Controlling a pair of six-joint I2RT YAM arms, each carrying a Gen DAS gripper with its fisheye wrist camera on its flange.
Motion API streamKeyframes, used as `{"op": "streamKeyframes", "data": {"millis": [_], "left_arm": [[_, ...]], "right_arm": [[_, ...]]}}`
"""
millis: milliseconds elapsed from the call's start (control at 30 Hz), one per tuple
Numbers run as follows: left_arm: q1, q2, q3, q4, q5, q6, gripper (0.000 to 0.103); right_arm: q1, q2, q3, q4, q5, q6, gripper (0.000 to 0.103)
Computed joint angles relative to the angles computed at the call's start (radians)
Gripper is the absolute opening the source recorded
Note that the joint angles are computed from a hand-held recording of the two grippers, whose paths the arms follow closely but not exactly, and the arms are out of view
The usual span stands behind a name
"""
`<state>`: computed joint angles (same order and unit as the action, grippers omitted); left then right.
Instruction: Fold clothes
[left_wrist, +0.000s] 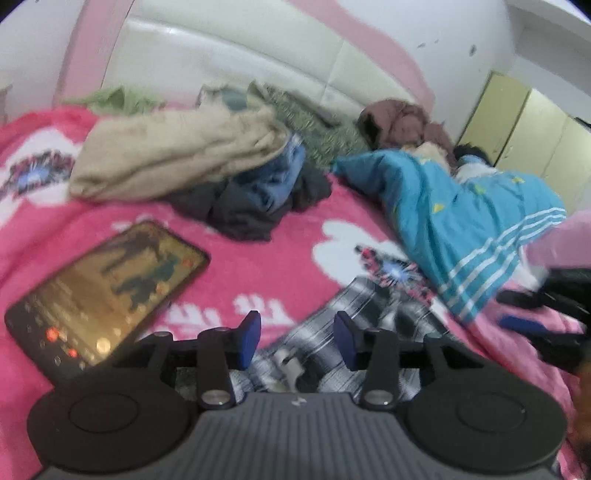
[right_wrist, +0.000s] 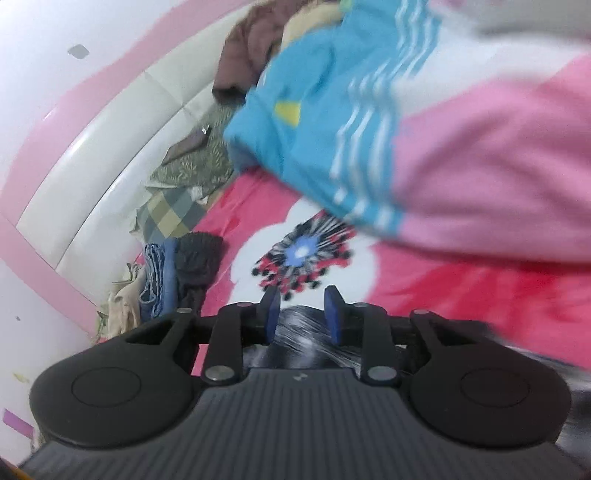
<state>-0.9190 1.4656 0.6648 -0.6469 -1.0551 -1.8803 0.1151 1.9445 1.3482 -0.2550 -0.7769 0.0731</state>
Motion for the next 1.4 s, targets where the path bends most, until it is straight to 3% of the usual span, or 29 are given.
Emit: {"op": "streamKeyframes", "data": {"millis": [33, 100, 167, 300, 367, 433, 567, 667, 833, 933, 1200, 1333, 1400], "left_arm": [[-0.012, -0.001, 0.007, 0.000, -0.016, 0.017, 0.048], [-0.038, -0.012, 0.012, 0.049, -0.046, 0.120, 0.056], [-0.059, -0.041, -0.011, 0.194, -0.056, 0.306, 0.068], [-0.073, -0.090, -0.098, 0.584, 0.043, 0.650, 0.089], [-0.070, -0.085, -0.125, 0.722, 0.119, 0.741, 0.095], [-0.056, -0.063, -0.122, 0.775, 0.195, 0.767, 0.098], [-0.028, -0.024, -0.102, 0.804, 0.331, 0.756, 0.101], [-0.023, 0.008, -0.075, 0.790, 0.377, 0.761, 0.103], [-0.041, 0.059, -0.039, 0.805, 0.404, 0.823, 0.103], [-0.048, 0.093, -0.017, 0.819, 0.422, 0.833, 0.103], [-0.050, 0.190, 0.049, 0.809, 0.423, 0.842, 0.103], [-0.056, 0.237, 0.105, 0.713, 0.357, 0.786, 0.102], [-0.052, 0.245, 0.113, 0.694, 0.349, 0.771, 0.102]], "right_arm": [[-0.037, -0.048, -0.030, -0.033, -0.007, -0.049, 0.034], [-0.107, -0.138, -0.082, -0.105, -0.012, -0.145, 0.049], [-0.188, -0.229, -0.138, -0.178, -0.016, -0.260, 0.055], [-0.362, -0.395, -0.261, -0.274, 0.001, -0.491, 0.072], [-0.456, -0.443, -0.300, -0.324, -0.004, -0.593, 0.083], [-0.561, -0.475, -0.328, -0.376, -0.015, -0.682, 0.083], [-0.740, -0.486, -0.351, -0.444, -0.043, -0.800, 0.086], [-0.848, -0.470, -0.357, -0.453, -0.058, -0.845, 0.093], [-0.972, -0.453, -0.376, -0.408, -0.056, -0.843, 0.095], [-1.046, -0.421, -0.380, -0.357, -0.055, -0.839, 0.102], [-1.146, -0.230, -0.274, -0.290, -0.051, -0.837, 0.102], [-1.146, -0.098, -0.145, -0.248, -0.042, -0.756, 0.102], [-1.132, -0.015, -0.048, -0.201, -0.005, -0.634, 0.102]]}}
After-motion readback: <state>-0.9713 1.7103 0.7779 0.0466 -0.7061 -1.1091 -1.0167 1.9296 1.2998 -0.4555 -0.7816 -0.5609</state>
